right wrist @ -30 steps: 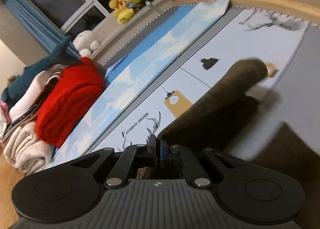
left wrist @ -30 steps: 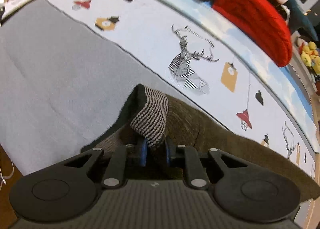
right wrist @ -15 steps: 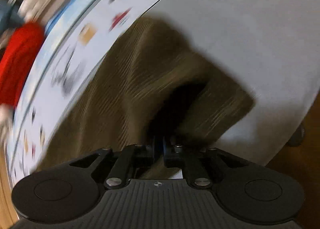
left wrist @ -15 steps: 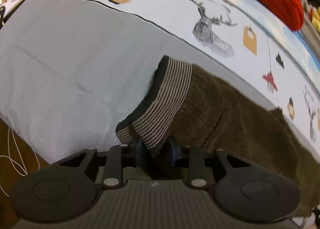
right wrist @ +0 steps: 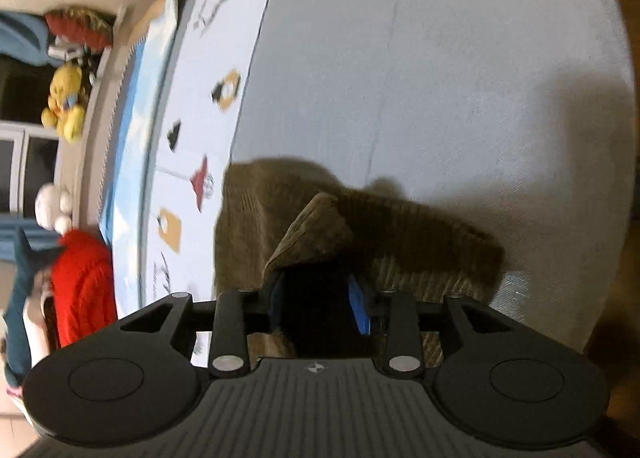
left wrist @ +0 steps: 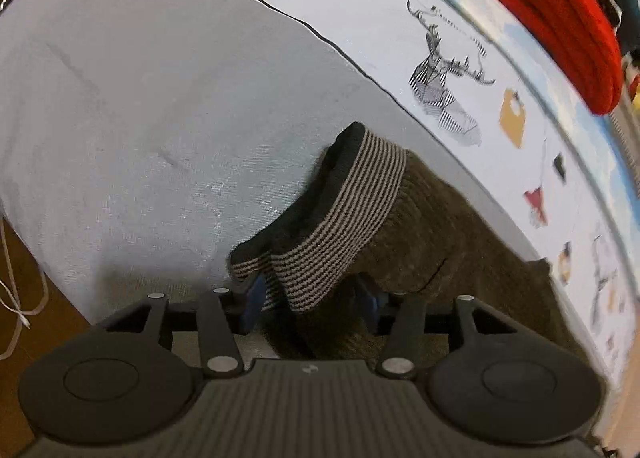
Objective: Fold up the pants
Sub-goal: 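Grasp the striped waistband with the left tool while the right tool grasps the leg, then lower the pants onto the bed and open both tools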
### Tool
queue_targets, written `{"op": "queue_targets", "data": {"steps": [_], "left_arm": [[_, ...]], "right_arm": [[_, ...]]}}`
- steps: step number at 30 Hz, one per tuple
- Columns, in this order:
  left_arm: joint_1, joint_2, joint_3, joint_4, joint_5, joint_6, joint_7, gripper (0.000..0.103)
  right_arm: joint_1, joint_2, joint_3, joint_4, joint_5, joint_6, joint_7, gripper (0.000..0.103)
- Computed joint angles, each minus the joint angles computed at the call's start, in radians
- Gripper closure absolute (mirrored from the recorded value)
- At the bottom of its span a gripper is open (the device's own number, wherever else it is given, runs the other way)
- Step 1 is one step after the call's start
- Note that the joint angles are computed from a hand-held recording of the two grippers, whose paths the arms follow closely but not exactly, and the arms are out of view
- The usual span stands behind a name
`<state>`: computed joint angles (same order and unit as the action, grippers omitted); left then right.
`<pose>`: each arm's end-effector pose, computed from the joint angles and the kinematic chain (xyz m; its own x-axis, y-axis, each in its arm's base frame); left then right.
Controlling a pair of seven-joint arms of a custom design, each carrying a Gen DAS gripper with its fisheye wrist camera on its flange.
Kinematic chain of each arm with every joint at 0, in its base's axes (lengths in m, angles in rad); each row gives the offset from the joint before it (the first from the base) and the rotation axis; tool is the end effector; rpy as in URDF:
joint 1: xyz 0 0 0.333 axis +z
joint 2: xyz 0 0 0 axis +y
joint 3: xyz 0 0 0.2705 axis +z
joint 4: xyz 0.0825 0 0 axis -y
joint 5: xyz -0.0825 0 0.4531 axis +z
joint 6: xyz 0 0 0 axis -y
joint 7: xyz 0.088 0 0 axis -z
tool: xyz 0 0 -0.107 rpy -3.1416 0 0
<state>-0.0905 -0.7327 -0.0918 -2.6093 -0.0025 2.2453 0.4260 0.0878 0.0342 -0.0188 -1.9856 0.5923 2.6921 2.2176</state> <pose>0.4512 -0.0804 0.4622 0.7715 -0.5602 0.3015 -0.5227 -0.8284 -0.2015 0.6684 0.0279 0.4442 -0.5985 -0.4017 -0.6931 -0.4863 0.8697 -0.0842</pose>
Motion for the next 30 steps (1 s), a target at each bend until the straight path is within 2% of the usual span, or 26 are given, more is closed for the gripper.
{"op": "queue_targets", "data": {"steps": [2,4,8,14,16,17,18,19,21,23,24,25,26,27,28,30], "left_arm": [[-0.004,-0.03,0.011,-0.028,-0.019,0.033,-0.007,0.048],[-0.007,-0.049,0.023,-0.05,-0.039,0.062,-0.01,0.043],[-0.012,0.007,0.04,-0.017,-0.06,0.056,0.023,0.043],[0.003,0.111,0.02,0.055,-0.041,0.019,0.075,0.045],[0.013,0.126,0.005,0.071,-0.016,-0.001,0.075,0.062],[0.017,0.13,-0.004,0.079,0.004,-0.01,0.082,0.069],[0.019,0.123,-0.012,0.078,0.025,-0.004,0.09,0.078],[0.023,0.105,-0.021,0.067,0.044,0.018,0.084,0.08],[0.04,0.054,-0.053,0.043,0.111,0.077,0.057,0.081],[0.051,-0.001,-0.075,0.015,0.169,0.124,0.033,0.081],[0.054,-0.023,-0.078,0.003,0.186,0.136,0.021,0.081],[0.052,-0.037,-0.073,-0.006,0.193,0.143,0.016,0.081],[0.042,-0.047,-0.058,-0.016,0.187,0.138,0.026,0.081],[0.029,-0.047,-0.041,-0.019,0.173,0.12,0.043,0.081],[0.015,-0.034,-0.021,-0.013,0.149,0.084,0.065,0.08],[0.004,0.006,-0.005,0.015,0.117,0.002,0.095,0.08]], "right_arm": [[0.004,0.015,0.004,0.014,0.019,0.026,-0.017,0.065],[0.004,0.025,0.005,0.025,0.025,0.026,-0.028,0.062],[0.0,0.087,0.008,0.091,-0.002,-0.015,-0.029,0.06],[0.015,0.153,-0.011,0.164,-0.196,-0.104,0.068,0.061],[0.028,0.166,-0.024,0.18,-0.294,-0.109,0.105,0.082],[0.031,0.167,-0.026,0.184,-0.332,-0.103,0.097,0.088],[0.035,0.163,-0.027,0.183,-0.369,-0.082,0.08,0.098],[0.044,0.151,-0.029,0.174,-0.417,-0.045,0.067,0.098],[0.049,0.103,-0.024,0.123,-0.465,0.093,0.004,0.099],[0.046,0.036,-0.011,0.047,-0.441,0.25,-0.061,0.099],[0.048,0.0,-0.014,0.007,-0.466,0.303,-0.049,0.099],[0.046,-0.038,-0.022,-0.032,-0.554,0.332,0.021,0.099],[0.03,-0.065,-0.021,-0.056,-0.644,0.326,0.095,0.099],[0.01,-0.084,-0.012,-0.065,-0.723,0.275,0.155,0.099],[-0.001,-0.091,-0.005,-0.058,-0.739,0.181,0.148,0.099],[-0.001,-0.056,-0.003,0.003,-0.667,-0.086,0.06,0.099]]}}
